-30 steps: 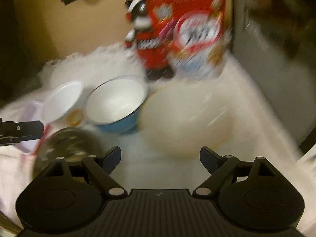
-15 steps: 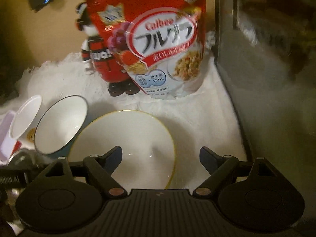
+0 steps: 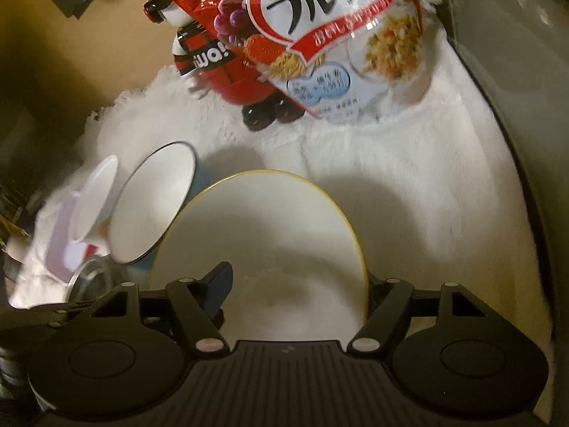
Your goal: Organize plates and bowls
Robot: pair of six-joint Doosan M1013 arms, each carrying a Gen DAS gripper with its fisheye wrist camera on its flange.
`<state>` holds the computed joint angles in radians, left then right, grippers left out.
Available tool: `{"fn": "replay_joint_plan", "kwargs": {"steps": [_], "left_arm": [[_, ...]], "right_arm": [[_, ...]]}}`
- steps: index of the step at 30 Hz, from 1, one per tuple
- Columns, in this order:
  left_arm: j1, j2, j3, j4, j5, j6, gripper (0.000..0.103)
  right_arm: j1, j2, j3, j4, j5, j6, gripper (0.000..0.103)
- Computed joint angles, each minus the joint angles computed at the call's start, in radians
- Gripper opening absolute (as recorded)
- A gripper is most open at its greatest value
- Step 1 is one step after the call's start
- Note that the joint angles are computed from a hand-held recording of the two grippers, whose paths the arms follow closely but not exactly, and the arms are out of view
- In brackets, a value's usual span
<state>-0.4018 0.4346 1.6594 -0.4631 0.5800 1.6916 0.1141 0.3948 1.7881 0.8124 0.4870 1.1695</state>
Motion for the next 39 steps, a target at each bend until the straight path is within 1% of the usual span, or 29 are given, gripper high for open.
{"fn": "replay_joint_plan", "kwargs": {"steps": [2,5,9,11,13,15,18,20,23,25,28,31,34,36,37,39], "left_arm": [[0.009,-0.014,0.017,-0.032,0.037,0.039,0.042],[0.018,-0.032,0.04,-0.04,0.069,0.072,0.042],[0.025,-0.04,0.056,-0.058,0.088,0.139,0.042],[0.027,-0.043,0.058,-0.065,0.095,0.168,0.042],[0.029,-0.044,0.057,-0.066,0.108,0.18,0.042],[0.033,-0.045,0.058,-0.075,0.115,0.192,0.042],[0.038,-0.042,0.058,-0.104,0.112,0.212,0.042],[0.037,-0.042,0.055,-0.108,0.115,0.215,0.042],[0.045,-0.045,0.056,-0.139,0.125,0.238,0.042],[0.049,-0.054,0.059,-0.147,0.126,0.245,0.042],[0.062,-0.072,0.068,-0.159,0.112,0.254,0.042],[0.088,-0.092,0.079,-0.22,0.082,0.289,0.04],[0.112,-0.109,0.083,-0.247,0.013,0.282,0.04],[0.124,-0.115,0.082,-0.231,-0.046,0.237,0.04],[0.129,-0.116,0.079,-0.196,-0.079,0.179,0.04],[0.14,-0.111,0.067,-0.129,-0.119,0.079,0.039]], "right_arm": [[-0.001,-0.018,0.022,0.032,0.016,-0.006,0.073],[0.012,-0.049,0.054,0.0,0.026,0.033,0.074],[0.035,-0.075,0.085,-0.039,0.021,0.08,0.075],[0.042,-0.082,0.101,-0.036,0.001,0.092,0.075],[0.051,-0.09,0.108,-0.072,-0.019,0.147,0.075],[0.053,-0.094,0.107,-0.088,-0.014,0.186,0.076],[0.058,-0.099,0.111,-0.105,-0.007,0.199,0.076],[0.062,-0.097,0.11,-0.13,-0.014,0.221,0.076],[0.058,-0.097,0.111,-0.121,-0.014,0.23,0.076],[0.062,-0.103,0.113,-0.152,-0.035,0.248,0.076],[0.072,-0.116,0.109,-0.276,-0.078,0.329,0.076],[0.087,-0.133,0.104,-0.465,-0.128,0.452,0.079],[0.103,-0.143,0.093,-0.661,-0.168,0.566,0.081],[0.114,-0.145,0.079,-0.768,-0.186,0.615,0.081],[0.119,-0.142,0.068,-0.819,-0.192,0.64,0.081],[0.133,-0.132,0.042,-0.948,-0.198,0.723,0.081]]}}
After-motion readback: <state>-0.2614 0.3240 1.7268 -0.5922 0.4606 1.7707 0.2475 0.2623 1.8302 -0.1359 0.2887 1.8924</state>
